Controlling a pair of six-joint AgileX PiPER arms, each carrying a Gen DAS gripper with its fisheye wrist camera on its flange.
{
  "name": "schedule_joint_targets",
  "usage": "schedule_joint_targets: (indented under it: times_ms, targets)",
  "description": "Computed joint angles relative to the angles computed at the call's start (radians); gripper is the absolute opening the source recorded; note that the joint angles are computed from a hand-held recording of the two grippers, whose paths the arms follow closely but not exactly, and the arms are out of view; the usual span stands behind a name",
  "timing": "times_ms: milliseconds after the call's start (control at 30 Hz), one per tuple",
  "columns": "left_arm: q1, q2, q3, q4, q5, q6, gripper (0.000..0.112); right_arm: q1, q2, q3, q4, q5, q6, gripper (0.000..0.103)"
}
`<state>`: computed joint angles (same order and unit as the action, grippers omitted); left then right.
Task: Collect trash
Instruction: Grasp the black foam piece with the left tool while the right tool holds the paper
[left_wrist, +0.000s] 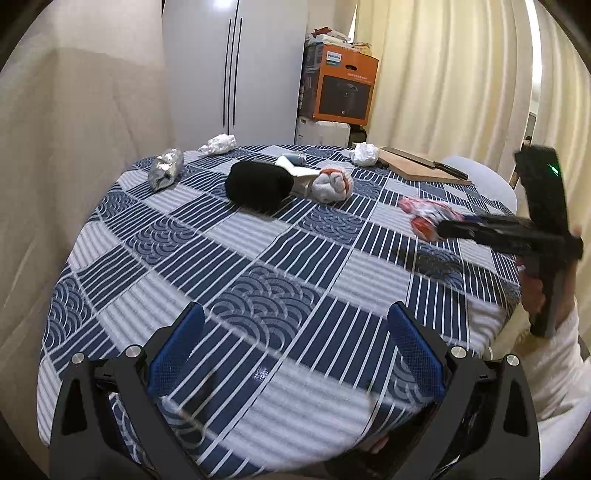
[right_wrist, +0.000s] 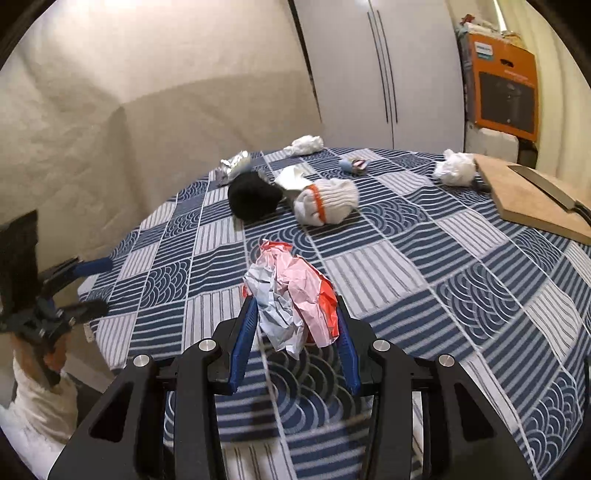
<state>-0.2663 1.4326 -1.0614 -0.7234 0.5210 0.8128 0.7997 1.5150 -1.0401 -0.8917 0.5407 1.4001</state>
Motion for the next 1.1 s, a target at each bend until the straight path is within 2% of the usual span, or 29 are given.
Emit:
schedule_joint_targets:
  times_ms: [200,367,567,700,833,1100]
  targets:
    - [-0.083,0.08,-0.135,0.194,-0.016,-0.218,0.097,0.0,-0.127,0.136,-0.078,0.009,0.108,0.039]
    - [-0.101,0.171,-0.262,0.248,0.017,-0.271,0.097,-0.058,-0.224,0.239,-0.05,-0.061,0.101,0.039]
    - [-0.09,0.307,-0.445,0.303,0.078,-0.322,0.097,-0.098,-0.296,0.307,-0.051,-0.021,0.143,0.039]
    - [-0.071,0.422,-0.61,0.291,0.156,-0.318,0.097,-0.117,-0.318,0.319,-0.032,0.006,0.136,0.039]
    - [-0.069,0.552,-0.807,0.365,0.25,-0.37,0.097,-0.146,-0.31,0.306,0.024,0.021,0.079,0.039]
    - [-0.074,0.837,-1.274,0.473,0.488,-0.463,0.097,-0.17,-0.282,0.265,0.082,0.043,0.001,0.04]
